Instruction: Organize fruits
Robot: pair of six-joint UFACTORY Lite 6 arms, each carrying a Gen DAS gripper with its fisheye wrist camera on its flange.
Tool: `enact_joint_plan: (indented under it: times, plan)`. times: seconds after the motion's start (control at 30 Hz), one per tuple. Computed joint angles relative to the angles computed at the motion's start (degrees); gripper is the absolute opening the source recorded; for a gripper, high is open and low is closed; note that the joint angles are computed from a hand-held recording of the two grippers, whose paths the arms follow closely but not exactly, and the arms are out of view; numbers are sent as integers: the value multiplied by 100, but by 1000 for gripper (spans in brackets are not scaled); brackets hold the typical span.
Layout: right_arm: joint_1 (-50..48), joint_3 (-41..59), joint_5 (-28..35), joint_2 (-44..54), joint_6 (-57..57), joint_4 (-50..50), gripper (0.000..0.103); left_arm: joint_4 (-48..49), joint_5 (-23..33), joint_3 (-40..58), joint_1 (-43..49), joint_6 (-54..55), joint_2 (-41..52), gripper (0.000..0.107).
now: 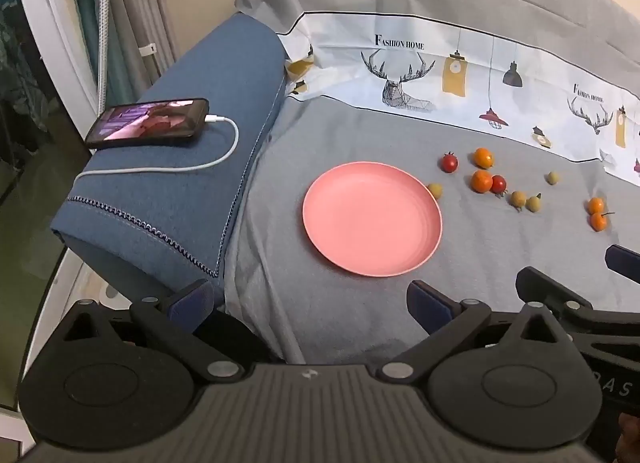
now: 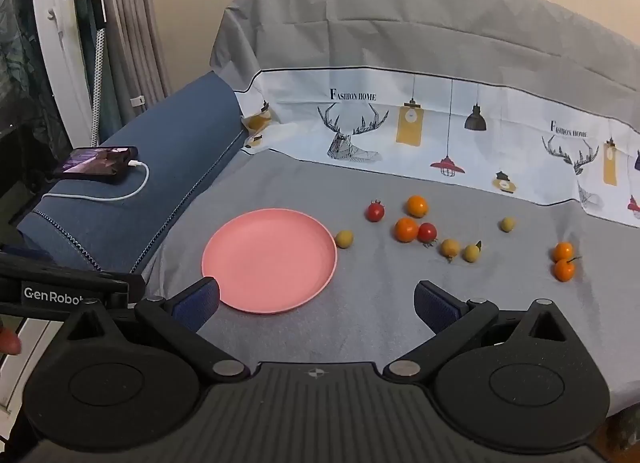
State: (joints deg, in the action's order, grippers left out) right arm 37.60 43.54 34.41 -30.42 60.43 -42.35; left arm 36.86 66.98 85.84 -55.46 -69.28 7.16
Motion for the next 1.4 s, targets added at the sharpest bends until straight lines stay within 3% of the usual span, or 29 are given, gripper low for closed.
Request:
enact_joint_plan:
  times: [0.5,1.4]
  plan:
    - [534,31,417,-93,243,-205,102,-37,331,13,-134,-9,-119,103]
    - [380,58,310,-72,-25,52,102,-222,623,363,-101,235,134,103]
